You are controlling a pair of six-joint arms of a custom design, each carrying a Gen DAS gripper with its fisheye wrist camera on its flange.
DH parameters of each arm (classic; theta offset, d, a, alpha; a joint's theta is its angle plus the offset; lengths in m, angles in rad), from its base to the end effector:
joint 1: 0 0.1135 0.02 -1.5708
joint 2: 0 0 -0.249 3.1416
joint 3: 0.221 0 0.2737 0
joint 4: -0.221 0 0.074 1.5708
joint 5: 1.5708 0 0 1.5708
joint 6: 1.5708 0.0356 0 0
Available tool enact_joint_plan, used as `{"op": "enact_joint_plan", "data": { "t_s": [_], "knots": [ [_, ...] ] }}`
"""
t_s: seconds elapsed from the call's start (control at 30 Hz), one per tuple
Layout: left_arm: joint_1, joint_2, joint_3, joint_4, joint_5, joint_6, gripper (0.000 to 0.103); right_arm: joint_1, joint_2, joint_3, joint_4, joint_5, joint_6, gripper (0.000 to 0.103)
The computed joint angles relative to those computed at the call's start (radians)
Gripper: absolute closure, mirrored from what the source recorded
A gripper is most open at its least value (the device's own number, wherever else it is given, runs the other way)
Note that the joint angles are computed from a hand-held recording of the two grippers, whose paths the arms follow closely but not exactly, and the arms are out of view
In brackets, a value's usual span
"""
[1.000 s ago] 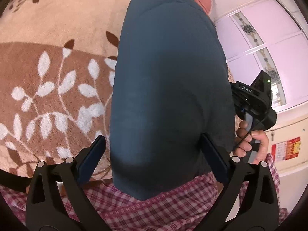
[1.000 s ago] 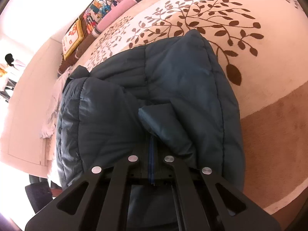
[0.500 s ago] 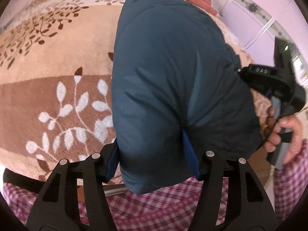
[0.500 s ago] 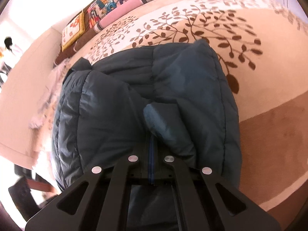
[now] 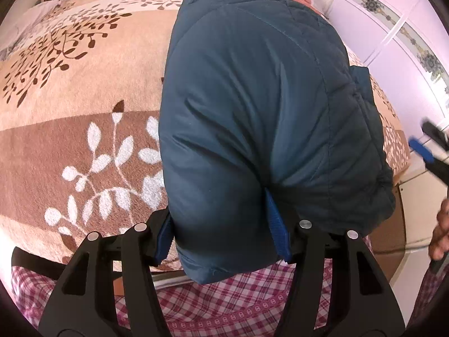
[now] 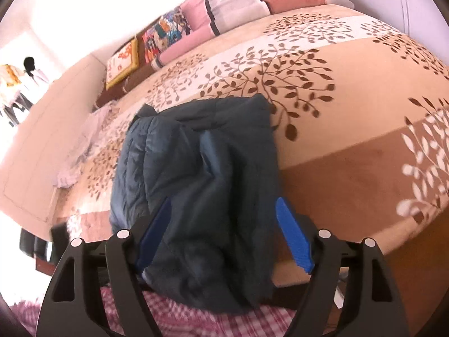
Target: Fold large clothes
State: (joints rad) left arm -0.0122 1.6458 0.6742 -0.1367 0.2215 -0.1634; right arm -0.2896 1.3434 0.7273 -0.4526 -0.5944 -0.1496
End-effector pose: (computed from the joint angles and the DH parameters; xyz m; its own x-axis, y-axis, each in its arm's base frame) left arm 0.2872 -0.0113 0.0778 -0.9008 -0.1477 -0.4083 -0.0371 0.9631 -0.2666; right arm 0.2609 -0.0569 0.1600 -0.8275 0.1177 -0.5491 -0.1467 0.8985 0.4137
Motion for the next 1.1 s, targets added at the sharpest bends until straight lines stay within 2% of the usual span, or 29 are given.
{"op": "enact_joint_plan", "data": {
  "t_s": [0.1, 0.17, 0.3, 0.4, 0.53, 0.63, 0.73, 0.77, 0.83, 0.87, 0.93, 0.97, 1.1],
  "knots": [
    [0.006, 0.006, 0.001, 0.003, 0.008, -0.001, 0.043, -0.088, 0.003, -0.022, -0.053, -0.054, -0.081, 0.017],
    [0.008, 0.011, 0.001, 0.008, 0.010, 0.000, 0.043, -0.120, 0.107, -0.002, -0.090, -0.090, -0.118, 0.016],
    [0.008, 0.011, -0.001, 0.008, 0.017, 0.000, 0.042, -0.096, 0.275, 0.020, -0.061, -0.131, -0.064, 0.015],
    [0.014, 0.019, 0.001, 0.011, 0.021, 0.004, 0.042, -0.075, 0.347, 0.044, -0.066, -0.182, -0.064, 0.010],
    [0.014, 0.027, 0.004, 0.015, 0.019, 0.006, 0.040, -0.005, 0.371, 0.044, 0.003, -0.055, -0.028, 0.007],
    [0.009, 0.027, 0.005, 0.013, 0.015, 0.002, 0.040, 0.024, 0.433, 0.063, 0.012, -0.047, -0.011, 0.007],
    [0.008, 0.026, 0.004, 0.014, 0.015, 0.004, 0.040, 0.040, 0.511, 0.087, 0.018, -0.084, 0.026, 0.007],
    [0.005, 0.027, 0.004, 0.016, 0.011, 0.006, 0.040, 0.045, 0.506, 0.079, 0.035, -0.081, 0.034, 0.009],
    [0.002, 0.024, 0.002, 0.018, 0.006, 0.010, 0.040, 0.053, 0.507, 0.090, 0.014, -0.119, -0.002, 0.035],
    [0.000, 0.021, 0.000, 0.017, 0.004, 0.013, 0.040, 0.058, 0.498, 0.085, 0.019, -0.122, 0.009, 0.036],
    [-0.003, 0.009, -0.006, 0.018, 0.001, 0.024, 0.042, 0.087, 0.452, 0.058, 0.049, -0.089, 0.010, 0.048],
    [-0.005, 0.002, -0.010, 0.019, -0.002, 0.031, 0.043, 0.100, 0.426, 0.040, 0.067, -0.078, 0.015, 0.051],
    [-0.017, -0.042, -0.034, 0.032, -0.031, 0.060, 0.049, 0.192, 0.263, -0.063, 0.163, 0.046, 0.049, 0.065]
  ]
}}
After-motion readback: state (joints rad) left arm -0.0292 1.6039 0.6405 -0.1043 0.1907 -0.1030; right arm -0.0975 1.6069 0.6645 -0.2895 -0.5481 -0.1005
